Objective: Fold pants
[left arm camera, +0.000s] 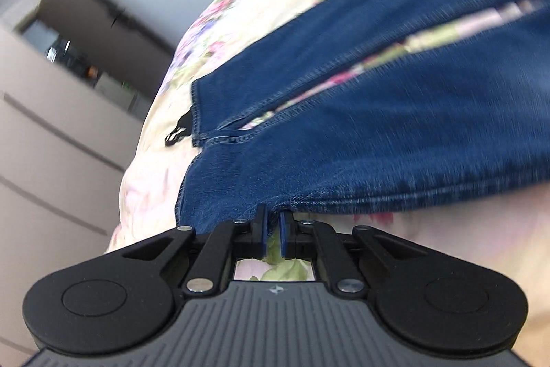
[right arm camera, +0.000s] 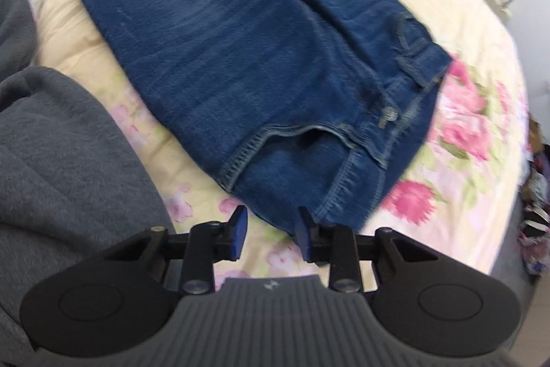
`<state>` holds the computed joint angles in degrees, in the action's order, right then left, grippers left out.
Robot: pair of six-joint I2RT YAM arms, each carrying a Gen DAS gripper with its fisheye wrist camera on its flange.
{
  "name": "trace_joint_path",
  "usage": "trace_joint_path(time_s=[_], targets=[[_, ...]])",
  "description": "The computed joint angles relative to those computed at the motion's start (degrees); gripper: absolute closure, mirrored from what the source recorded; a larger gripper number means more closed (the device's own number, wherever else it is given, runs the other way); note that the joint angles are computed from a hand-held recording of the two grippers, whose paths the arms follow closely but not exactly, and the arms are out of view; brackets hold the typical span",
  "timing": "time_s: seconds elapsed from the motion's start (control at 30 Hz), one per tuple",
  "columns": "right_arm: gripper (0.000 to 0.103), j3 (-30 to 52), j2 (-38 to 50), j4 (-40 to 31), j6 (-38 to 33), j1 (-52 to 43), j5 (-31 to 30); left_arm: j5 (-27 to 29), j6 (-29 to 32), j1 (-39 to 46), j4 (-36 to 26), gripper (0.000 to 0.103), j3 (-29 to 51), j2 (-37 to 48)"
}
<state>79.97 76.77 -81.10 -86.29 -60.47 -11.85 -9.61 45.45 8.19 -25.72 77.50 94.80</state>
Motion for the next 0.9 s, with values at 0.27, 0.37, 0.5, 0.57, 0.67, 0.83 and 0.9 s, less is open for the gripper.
trace_joint_path(time_s=[0.27,0.37,0.5,0.57,0.67,0.83,0.9], targets=[[0.068,-6.0,4.1,4.7,-2.4,7.4,4.4,-10.0,-6.9,-5.0,-4.0,0.096,1.4,-0.2],[0.071,-8.9,4.3,8.5,-2.8,7.7,4.3,-12.7,-9.1,-6.2,-5.4,0.096,2.3,0.3],[0.078,-13.0,3.9,12.8,-0.7,8.2,4.2,-15.7,-11.8,-8.0,-6.9,0.096,2.3,-0.3],[0.088,-17.6,1.2,17.4,0.2,8.9,4.4,-16.6,-12.3,-8.4,-7.1,0.096,2.2,-0.7],[0.1,-19.9,-2.5,18.5,-3.2,6.6,0.7,-16.8,-12.7,-8.4,-7.3,0.096,2.2,-1.4],[0.103,-18.2,-7.6,14.8,-8.1,-0.8,-8.0,-14.5,-15.8,-7.6,-7.8,0.098,2.8,-2.7],[0.103,-15.8,-8.4,12.7,-8.8,-3.3,-11.7,-13.8,-16.9,-7.6,-7.4,0.099,3.1,-3.2]])
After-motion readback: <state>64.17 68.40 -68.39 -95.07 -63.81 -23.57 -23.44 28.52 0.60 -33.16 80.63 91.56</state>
